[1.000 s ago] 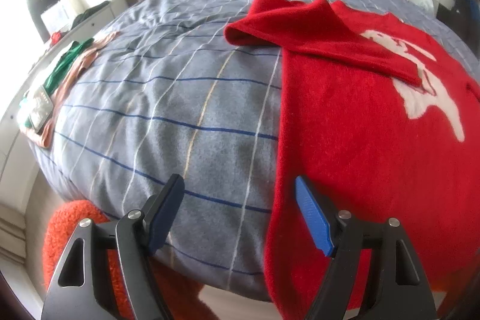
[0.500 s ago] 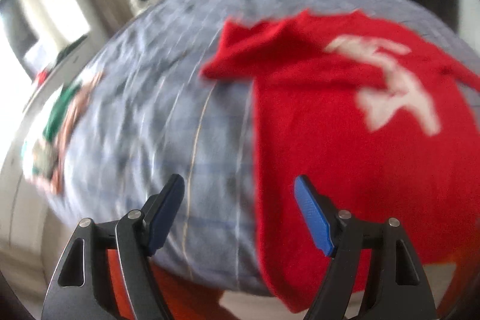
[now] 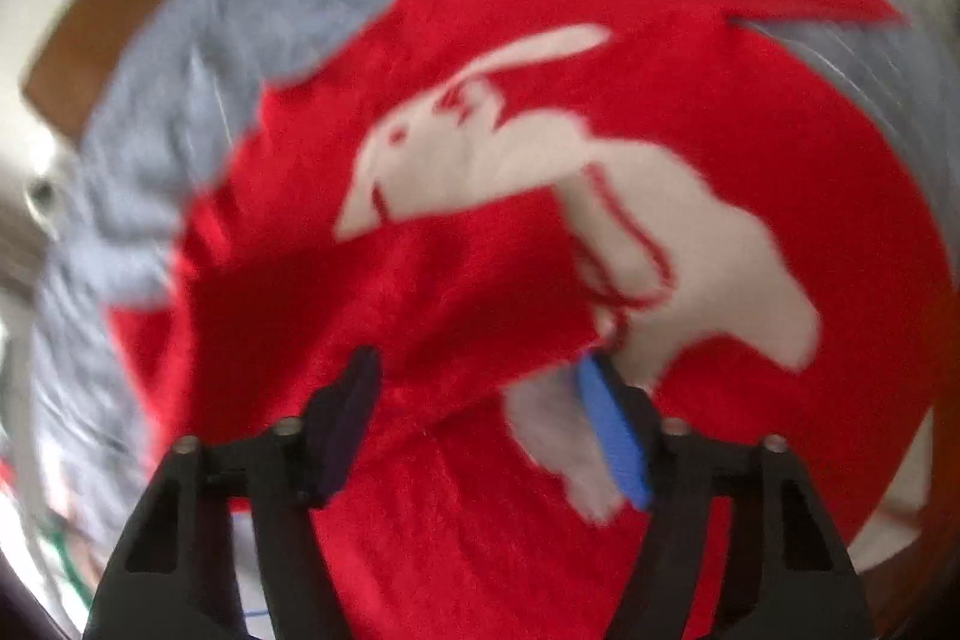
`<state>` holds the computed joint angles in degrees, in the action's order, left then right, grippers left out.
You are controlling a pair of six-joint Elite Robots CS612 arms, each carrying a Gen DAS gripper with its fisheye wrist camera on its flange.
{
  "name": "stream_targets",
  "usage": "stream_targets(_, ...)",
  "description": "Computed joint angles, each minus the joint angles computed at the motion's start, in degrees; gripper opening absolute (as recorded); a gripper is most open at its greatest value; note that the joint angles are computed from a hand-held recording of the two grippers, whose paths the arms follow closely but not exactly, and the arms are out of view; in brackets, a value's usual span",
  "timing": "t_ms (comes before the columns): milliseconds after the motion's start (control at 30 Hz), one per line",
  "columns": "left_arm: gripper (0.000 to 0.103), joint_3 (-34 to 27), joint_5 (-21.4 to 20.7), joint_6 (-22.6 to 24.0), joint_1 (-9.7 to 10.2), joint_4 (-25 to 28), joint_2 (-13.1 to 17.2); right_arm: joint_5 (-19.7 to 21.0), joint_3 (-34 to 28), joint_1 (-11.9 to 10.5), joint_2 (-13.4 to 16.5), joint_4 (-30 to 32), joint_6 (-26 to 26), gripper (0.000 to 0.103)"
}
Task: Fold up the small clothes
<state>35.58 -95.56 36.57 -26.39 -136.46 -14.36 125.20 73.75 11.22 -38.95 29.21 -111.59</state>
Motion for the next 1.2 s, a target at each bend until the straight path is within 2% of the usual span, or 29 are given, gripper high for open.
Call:
stream_targets(67, 0.034, -6.0, -4.8, -6.3, 1.20, 5.4, 2.8, -0.4, -2.3, 1.0, 1.1, -0.1, -2.4, 0.069)
stream_targets(100, 0.002, -7.9, -5.9, -9.5, 1.65, 6.3, 3.6, -0.9, -3.7, 1.6, 1.8, -0.3, -4.3, 0.069)
stream_targets(167, 0.003, -8.7, -9.6, -15.4, 2.77, 5.8, 3.7, -1.2, -6.6, 2.6, 3.3, -0.1, -7.6, 0.069)
stream_targets(200, 0.003, -7.4, -11.5, -18.8, 3.49, 3.2, 2.8, -1.2, -8.4, 3.2, 4.1, -0.1, -9.5, 0.069)
stream_targets(267, 0.002, -4.6, -10.3, -24.9, 4.64, -3.6, 1.2, -2.0, -11.2, 3.9, 5.6, -0.7, -12.5, 0.069)
stream_targets(367, 0.002, -3.5, -4.8, -37.2, 7.46, -10.0, 0.2, -4.0, -14.0, 4.7, 7.3, -2.4, -15.9, 0.069)
stream_targets(400, 0.002, -3.8, -0.7, -41.0, 8.37, -10.8, 0.3, -3.9, -15.7, 5.0, 8.4, -1.8, -16.7, 0.069)
stream_targets(467, 0.002, -4.9, 7.8, -45.6, 9.57, -10.3, 0.9, -4.3, -18.2, 5.4, 9.9, -1.0, -18.3, 0.069)
stream_targets(567, 0.002, -6.4, 19.3, -46.9, 10.63, -8.5, 2.1, -5.5, -21.3, 5.7, 11.8, 0.3, -19.5, 0.069)
stream_targets(633, 0.002, -6.7, 23.6, -47.6, 11.01, -8.0, 2.8, -6.3, -22.7, 5.5, 12.7, 1.3, -19.7, 0.069)
stream_targets(733, 0.002, -9.4, 25.5, -52.8, 11.75, -3.0, 4.5, -7.3, -24.9, 5.6, 14.0, 3.2, -19.6, 0.069)
stream_targets(867, 0.002, -16.2, 25.8, -54.7, 11.91, 4.1, 8.7, -7.1, -26.6, 5.9, 15.2, 5.3, -19.9, 0.069)
stream_targets(967, 0.002, -19.4, 25.3, -55.9, 12.31, 7.0, 10.7, -7.1, -26.1, 5.8, 15.2, 5.4, -19.0, 0.069)
stream_targets(1067, 0.002, -21.8, 25.5, -56.5, 12.30, 8.2, 12.0, -6.8, -25.3, 5.9, 15.1, 5.5, -18.2, 0.069)
stream_targets(1200, 0.002, -21.7, 26.5, -55.2, 12.12, 7.6, 12.3, -7.2, -25.4, 5.6, 15.4, 6.3, -17.0, 0.069)
